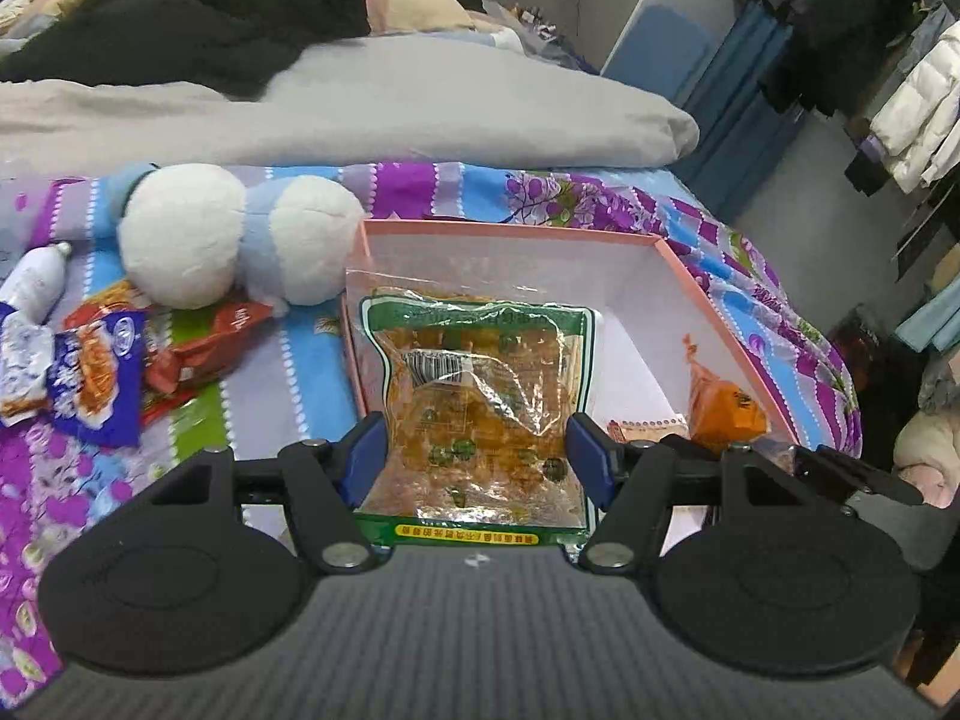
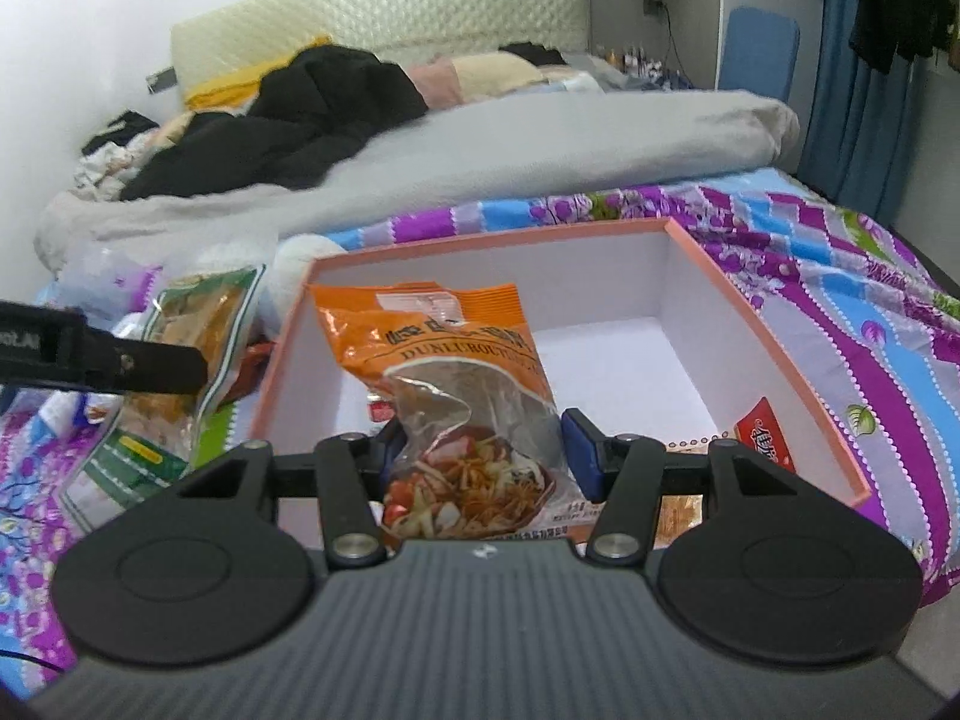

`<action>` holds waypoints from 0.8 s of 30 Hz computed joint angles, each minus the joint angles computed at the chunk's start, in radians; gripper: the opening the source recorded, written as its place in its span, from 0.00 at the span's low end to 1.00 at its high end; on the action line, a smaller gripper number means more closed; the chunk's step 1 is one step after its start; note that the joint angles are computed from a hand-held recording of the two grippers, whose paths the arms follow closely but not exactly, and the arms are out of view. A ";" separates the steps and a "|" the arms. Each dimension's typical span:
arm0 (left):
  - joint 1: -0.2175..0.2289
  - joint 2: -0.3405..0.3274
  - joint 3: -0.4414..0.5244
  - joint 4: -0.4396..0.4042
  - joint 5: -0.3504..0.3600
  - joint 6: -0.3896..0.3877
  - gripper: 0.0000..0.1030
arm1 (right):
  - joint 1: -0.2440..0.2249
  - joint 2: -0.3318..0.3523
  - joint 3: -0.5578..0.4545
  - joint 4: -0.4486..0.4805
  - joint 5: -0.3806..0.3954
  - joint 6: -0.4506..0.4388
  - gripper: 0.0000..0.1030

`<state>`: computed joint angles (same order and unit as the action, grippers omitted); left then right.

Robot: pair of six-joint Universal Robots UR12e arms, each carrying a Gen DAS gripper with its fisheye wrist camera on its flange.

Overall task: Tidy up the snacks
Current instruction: 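Carry both bags over the pink box and lower them inside, then open both tools to release the bags into the pink box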

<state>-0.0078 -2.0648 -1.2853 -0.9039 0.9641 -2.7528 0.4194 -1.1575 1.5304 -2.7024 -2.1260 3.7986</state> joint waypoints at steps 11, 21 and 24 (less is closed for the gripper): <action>-0.038 -0.068 0.080 -0.037 0.026 0.002 0.68 | -0.047 0.017 -0.004 0.036 0.063 0.046 0.55; -0.028 -0.044 0.052 0.019 0.020 0.004 0.82 | -0.054 0.003 0.013 0.035 0.083 0.095 0.69; -0.016 -0.021 0.027 0.055 0.012 -0.008 0.82 | -0.047 -0.006 0.022 0.020 0.074 0.092 0.69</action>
<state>-0.0237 -2.0854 -1.2582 -0.8484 0.9761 -2.7604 0.3725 -1.1635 1.5525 -2.6826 -2.0518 3.8908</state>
